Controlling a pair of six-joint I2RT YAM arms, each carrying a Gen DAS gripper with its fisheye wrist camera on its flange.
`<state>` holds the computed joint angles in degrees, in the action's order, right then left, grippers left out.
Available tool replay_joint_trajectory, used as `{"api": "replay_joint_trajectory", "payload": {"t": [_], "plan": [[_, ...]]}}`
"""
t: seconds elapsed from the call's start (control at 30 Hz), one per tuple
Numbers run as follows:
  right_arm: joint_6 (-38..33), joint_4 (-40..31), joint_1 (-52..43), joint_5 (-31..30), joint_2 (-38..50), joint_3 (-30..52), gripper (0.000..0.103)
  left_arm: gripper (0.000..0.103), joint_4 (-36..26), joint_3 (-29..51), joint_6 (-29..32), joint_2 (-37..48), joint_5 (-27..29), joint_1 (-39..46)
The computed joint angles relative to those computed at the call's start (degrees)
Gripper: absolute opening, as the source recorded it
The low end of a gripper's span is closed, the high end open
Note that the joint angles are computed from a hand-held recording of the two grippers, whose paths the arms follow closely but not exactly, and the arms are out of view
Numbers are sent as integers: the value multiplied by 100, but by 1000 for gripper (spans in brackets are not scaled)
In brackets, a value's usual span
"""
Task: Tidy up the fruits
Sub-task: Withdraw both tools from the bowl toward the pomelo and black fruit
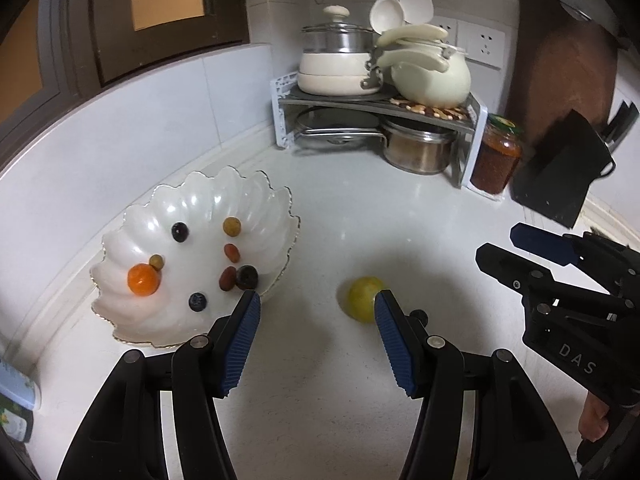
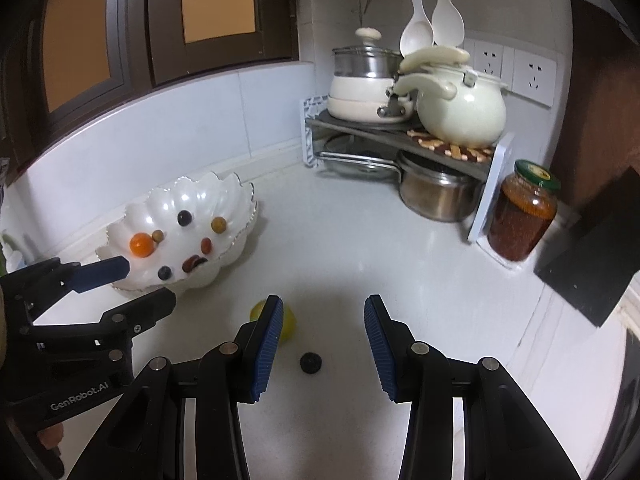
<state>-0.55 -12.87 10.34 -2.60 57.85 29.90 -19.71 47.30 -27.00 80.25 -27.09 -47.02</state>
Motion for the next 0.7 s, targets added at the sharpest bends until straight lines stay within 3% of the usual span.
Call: {"api": "replay_joint_trajectory", "payload": {"t": [0.7], "plan": [[168,1327,28,-88,930,-732,44,59,1892,-734,1538,664,325,157]]}}
